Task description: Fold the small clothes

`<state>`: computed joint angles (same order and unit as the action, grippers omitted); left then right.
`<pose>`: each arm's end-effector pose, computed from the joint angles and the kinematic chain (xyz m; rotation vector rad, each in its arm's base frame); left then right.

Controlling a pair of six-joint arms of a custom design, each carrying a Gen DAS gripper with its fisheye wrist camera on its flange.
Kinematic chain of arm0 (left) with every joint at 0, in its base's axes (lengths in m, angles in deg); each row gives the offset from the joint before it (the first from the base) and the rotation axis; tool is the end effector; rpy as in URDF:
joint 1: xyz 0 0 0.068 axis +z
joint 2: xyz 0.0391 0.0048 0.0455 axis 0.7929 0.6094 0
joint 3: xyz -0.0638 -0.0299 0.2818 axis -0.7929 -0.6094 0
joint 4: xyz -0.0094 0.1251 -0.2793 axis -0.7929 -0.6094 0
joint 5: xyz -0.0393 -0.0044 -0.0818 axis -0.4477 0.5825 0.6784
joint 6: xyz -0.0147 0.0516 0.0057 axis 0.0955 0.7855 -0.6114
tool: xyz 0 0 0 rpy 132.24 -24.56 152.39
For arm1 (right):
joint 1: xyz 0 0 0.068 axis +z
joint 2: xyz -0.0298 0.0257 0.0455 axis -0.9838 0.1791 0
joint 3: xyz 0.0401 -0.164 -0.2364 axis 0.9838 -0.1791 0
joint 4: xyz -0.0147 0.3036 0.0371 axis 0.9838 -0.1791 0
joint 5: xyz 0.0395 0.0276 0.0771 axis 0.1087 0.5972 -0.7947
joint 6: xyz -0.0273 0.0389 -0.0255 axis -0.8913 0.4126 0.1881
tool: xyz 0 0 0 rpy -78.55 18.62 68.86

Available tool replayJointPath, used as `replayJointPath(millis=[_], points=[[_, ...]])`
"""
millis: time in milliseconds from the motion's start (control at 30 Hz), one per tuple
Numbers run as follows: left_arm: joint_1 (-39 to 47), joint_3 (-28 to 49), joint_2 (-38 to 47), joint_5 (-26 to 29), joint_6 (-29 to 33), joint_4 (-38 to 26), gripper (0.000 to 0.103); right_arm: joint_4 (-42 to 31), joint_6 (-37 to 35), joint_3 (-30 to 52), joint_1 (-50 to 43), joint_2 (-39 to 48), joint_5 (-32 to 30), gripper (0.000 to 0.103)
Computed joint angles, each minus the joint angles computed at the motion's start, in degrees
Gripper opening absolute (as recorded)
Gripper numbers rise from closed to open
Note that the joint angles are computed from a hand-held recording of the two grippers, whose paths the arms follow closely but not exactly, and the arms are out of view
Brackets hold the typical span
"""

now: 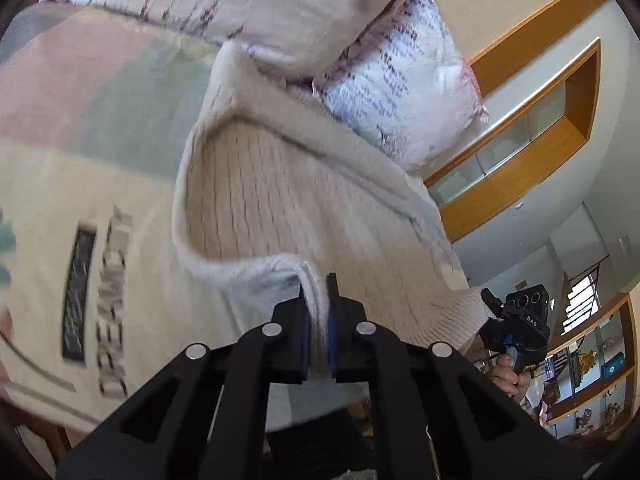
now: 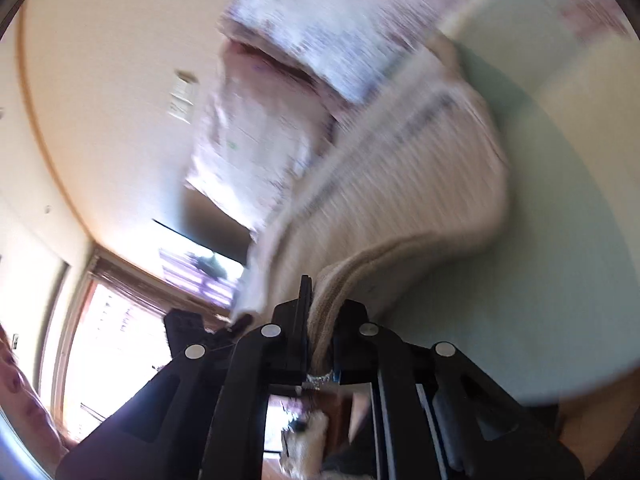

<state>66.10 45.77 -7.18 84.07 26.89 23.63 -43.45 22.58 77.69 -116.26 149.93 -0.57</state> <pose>0.1846 0.0166 0.0588 0.0447 2.3109 -0.9895 0.1629 -0.0786 0.0417 0.2859 2.0961 1.3182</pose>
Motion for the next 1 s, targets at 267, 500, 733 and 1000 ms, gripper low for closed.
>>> replayJointPath(millis=[267,500,733,1000], points=[[-7.4,27.9,15.2,-15.1,-16.3,9.0,0.006,68.1,65.2,16.0,15.4,19.6,11.3,0.008],[-13.4,57.1,39.9,-26.5,-18.2,-7.6,0.048,36.8,57.4,41.3,21.4,31.9,33.5,0.067],[-6.4,49.8,38.4,-15.3,-15.0,-5.5,0.072,50.3,56.0,35.8,18.4,31.6,33.5,0.088],[-7.0,52.4,45.8,-8.8,-17.6,-5.5,0.046,44.8,53.3,38.7,18.7,32.6,32.5,0.091]])
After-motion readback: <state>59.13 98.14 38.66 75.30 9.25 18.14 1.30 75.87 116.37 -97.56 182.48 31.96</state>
